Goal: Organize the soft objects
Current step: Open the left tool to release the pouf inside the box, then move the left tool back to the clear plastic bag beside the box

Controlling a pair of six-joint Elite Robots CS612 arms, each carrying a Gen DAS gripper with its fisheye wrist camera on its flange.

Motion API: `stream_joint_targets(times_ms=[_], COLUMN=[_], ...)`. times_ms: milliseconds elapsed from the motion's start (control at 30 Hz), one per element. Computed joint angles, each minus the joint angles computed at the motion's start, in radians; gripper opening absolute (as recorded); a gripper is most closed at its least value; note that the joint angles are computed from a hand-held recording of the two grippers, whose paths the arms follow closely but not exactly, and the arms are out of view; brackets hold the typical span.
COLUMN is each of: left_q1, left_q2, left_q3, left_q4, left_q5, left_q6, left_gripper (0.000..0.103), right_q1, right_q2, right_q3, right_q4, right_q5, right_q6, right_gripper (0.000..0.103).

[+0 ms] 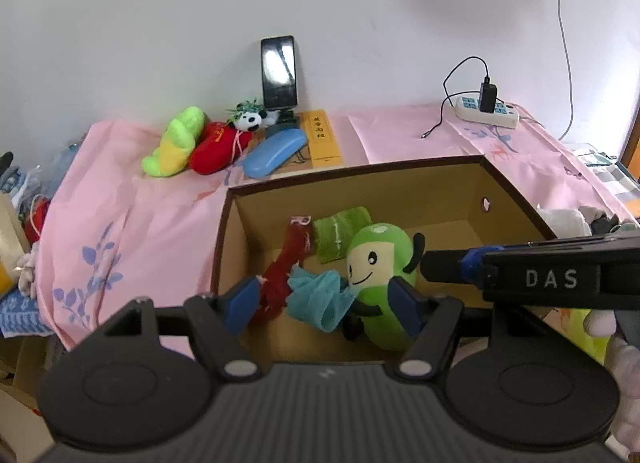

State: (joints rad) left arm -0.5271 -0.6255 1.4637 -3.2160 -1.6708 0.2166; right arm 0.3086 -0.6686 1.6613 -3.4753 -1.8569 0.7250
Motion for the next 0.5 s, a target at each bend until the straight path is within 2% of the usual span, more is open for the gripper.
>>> stream_joint_targets(times_ms=[333,500], left_q1=[0.005,0.016], left_q2=[-0.026,-0.034], left_q3=[0.063,0.086], left_q4=[-0.037,-0.041], left_q5=[0.046,0.052], left_q6=[-0.039,-0.074], left_gripper=[0.071,0.071], right_q1=[0.005,-0.004], right_q2=[-0.003,-0.005], right_q3=[0.029,0.046], right_q4=[-0.045,-0.063], right_q5=[0.055,0.143], right_q6=[-0.03,-0.03], right_gripper=[0.019,0.019])
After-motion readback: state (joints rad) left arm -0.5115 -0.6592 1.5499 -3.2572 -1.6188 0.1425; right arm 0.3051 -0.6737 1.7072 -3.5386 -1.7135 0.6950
